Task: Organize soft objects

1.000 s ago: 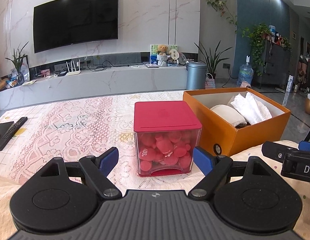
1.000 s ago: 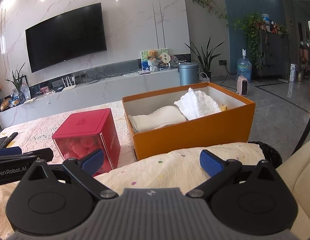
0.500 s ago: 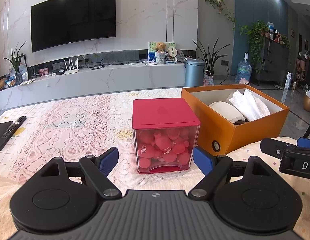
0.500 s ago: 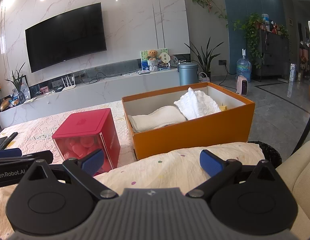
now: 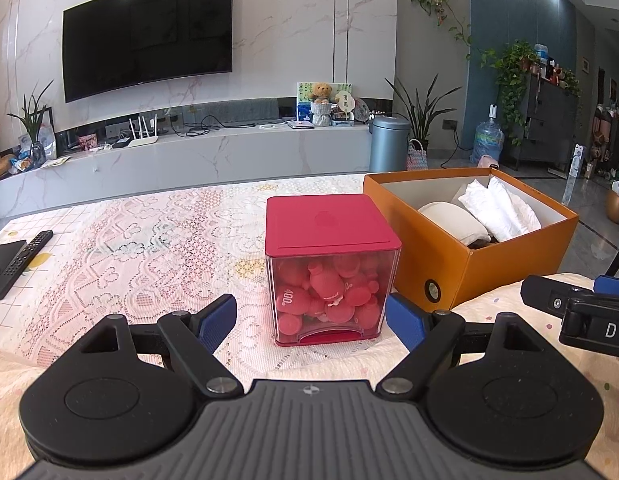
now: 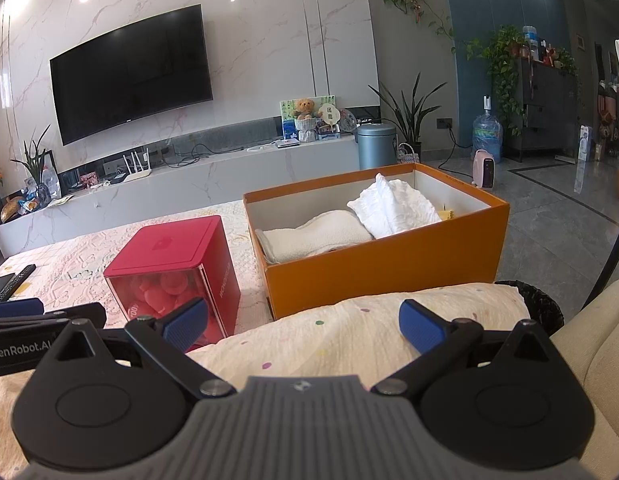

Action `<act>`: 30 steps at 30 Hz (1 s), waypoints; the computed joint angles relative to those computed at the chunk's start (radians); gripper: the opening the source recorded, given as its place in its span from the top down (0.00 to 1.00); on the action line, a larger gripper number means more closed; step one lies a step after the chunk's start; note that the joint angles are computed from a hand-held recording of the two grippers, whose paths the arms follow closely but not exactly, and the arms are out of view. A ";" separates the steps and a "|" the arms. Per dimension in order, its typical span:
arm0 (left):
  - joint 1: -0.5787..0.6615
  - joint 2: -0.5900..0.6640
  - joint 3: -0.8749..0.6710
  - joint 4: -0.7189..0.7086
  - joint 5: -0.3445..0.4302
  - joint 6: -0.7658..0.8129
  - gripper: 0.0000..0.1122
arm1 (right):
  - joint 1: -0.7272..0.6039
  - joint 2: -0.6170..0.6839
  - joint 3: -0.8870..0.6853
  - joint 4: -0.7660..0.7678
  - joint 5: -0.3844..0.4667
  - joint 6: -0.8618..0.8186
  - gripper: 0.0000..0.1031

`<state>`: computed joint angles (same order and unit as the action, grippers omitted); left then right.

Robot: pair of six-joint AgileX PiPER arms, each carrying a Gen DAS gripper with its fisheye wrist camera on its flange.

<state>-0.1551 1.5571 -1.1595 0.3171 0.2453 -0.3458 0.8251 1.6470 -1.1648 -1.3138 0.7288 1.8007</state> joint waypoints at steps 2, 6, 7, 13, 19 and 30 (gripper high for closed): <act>0.000 0.000 0.000 -0.001 0.000 0.001 0.12 | 0.000 0.000 -0.001 0.002 0.000 -0.002 0.03; -0.001 0.000 0.001 0.014 -0.001 -0.017 0.12 | 0.000 0.000 -0.001 0.002 0.000 -0.002 0.03; -0.002 -0.001 0.001 0.016 -0.001 -0.020 0.12 | 0.000 0.000 -0.001 0.002 0.000 -0.002 0.03; -0.002 -0.001 0.001 0.016 0.000 -0.017 0.12 | 0.001 -0.001 -0.001 0.003 0.001 -0.002 0.03; -0.002 -0.003 0.003 0.020 -0.001 -0.022 0.12 | 0.002 -0.001 -0.002 0.004 0.002 -0.003 0.03; 0.000 -0.003 -0.002 -0.004 0.008 0.003 0.12 | 0.003 -0.001 -0.004 0.007 0.004 -0.005 0.03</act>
